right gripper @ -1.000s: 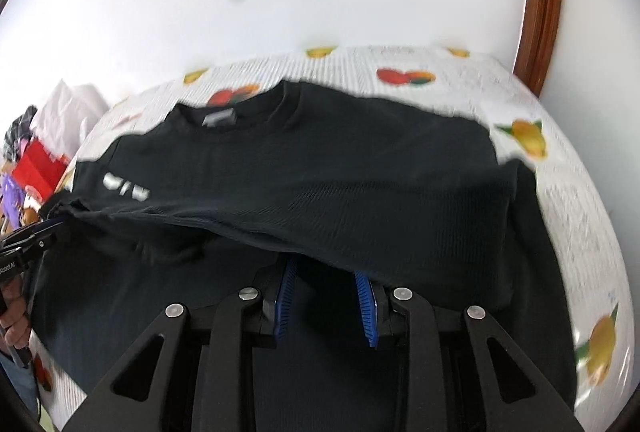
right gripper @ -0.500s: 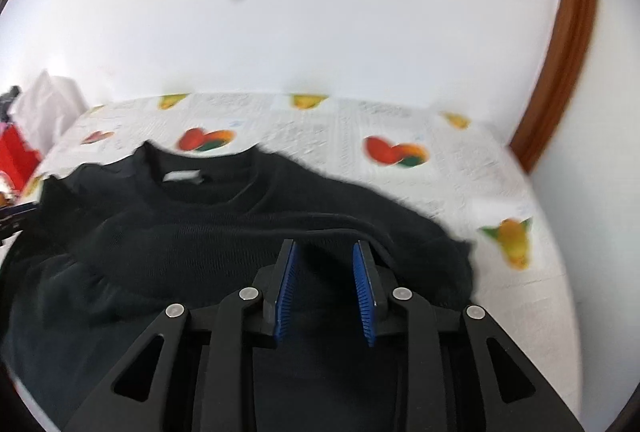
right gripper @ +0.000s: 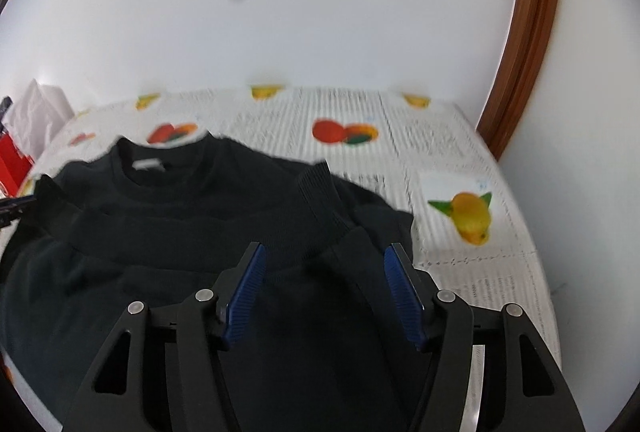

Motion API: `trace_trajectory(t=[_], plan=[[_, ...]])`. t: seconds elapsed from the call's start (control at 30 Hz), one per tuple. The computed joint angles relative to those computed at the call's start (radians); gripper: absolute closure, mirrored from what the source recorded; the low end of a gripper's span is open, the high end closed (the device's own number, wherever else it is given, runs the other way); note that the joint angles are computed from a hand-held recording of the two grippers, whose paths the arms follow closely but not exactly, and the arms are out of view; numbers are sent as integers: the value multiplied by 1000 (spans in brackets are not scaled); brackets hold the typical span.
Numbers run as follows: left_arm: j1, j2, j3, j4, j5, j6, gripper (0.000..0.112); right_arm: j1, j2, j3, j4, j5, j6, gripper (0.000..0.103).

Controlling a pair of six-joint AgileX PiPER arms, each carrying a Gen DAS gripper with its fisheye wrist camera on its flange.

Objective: Fold small clothes

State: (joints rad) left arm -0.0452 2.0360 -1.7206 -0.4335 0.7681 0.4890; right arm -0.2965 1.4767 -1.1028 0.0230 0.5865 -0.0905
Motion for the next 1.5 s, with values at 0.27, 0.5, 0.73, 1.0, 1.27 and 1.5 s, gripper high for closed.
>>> trace_trajectory(t=[0.27, 0.5, 0.73, 1.0, 1.27, 1.5], plan=[[29, -76, 90, -109, -141, 46, 101, 15, 153, -95, -59, -5, 76, 85], [-2, -30, 62, 12, -138, -47, 101, -20, 126, -42, -34, -89, 92, 89], [0, -14, 39, 28, -99, -83, 95, -19, 153, -67, -73, -33, 142, 77], [7, -69, 114, 49, -75, -92, 78, -67, -91, 195, -105, -72, 137, 67], [41, -237, 363, 40, -137, -6, 64, -128, -338, 426, -94, -82, 181, 65], [138, -410, 584, -53, -169, 153, 59, 41, -493, 428, -376, 177, 495, 62]])
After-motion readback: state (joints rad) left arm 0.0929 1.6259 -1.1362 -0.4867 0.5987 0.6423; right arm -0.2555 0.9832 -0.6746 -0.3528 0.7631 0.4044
